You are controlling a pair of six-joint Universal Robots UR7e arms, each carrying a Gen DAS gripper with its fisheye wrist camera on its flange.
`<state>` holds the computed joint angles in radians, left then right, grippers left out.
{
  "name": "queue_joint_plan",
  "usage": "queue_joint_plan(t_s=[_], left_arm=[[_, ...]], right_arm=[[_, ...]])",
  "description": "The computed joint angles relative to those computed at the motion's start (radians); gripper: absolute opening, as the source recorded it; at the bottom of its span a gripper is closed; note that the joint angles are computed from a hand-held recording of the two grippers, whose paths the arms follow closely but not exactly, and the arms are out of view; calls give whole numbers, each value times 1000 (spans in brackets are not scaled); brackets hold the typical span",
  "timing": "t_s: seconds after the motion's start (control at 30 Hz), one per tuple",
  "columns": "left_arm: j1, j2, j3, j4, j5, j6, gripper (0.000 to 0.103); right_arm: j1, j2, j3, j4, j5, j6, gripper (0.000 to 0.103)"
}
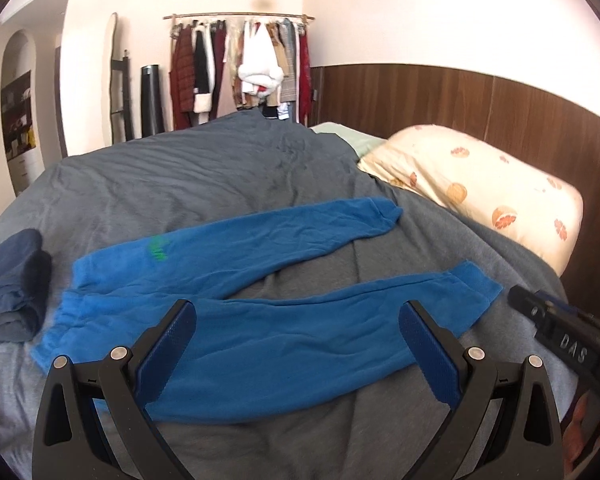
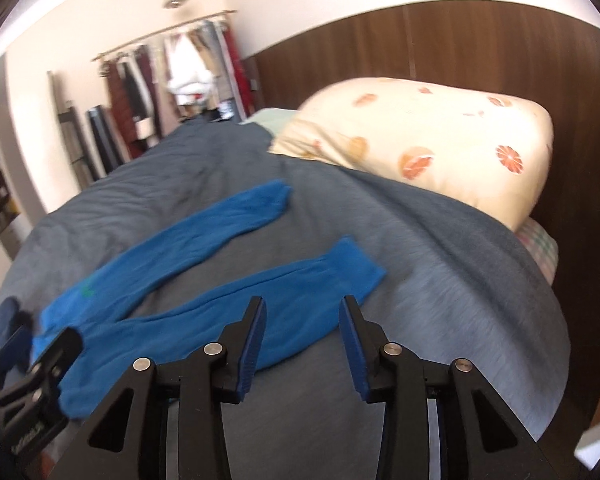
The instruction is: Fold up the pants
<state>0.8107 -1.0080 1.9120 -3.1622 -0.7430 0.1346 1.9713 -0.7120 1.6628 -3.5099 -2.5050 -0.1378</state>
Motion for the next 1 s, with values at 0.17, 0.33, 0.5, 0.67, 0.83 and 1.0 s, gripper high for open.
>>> queue_joint_plan(t_s=[0.17, 0.33, 0.5, 0.67, 0.83, 1.0], left_arm=[[12, -104, 56, 46, 15, -59, 103], [34, -181, 108, 47, 93, -74, 103], [77, -250, 155, 57, 173, -98, 103], [129, -293, 183, 27, 215, -67, 103], [164, -305, 196, -4, 240, -35, 103], [215, -300, 180, -14, 206, -19, 103]], right_arm=[[45, 14, 9, 52, 81, 43, 38], [70, 58, -16, 94, 138, 79, 38], [70, 97, -36, 119, 196, 127, 38], [57, 132, -53, 164, 256, 237, 38], [53, 168, -79, 209, 240, 314, 38], [58, 213, -108, 216, 239, 356, 38]])
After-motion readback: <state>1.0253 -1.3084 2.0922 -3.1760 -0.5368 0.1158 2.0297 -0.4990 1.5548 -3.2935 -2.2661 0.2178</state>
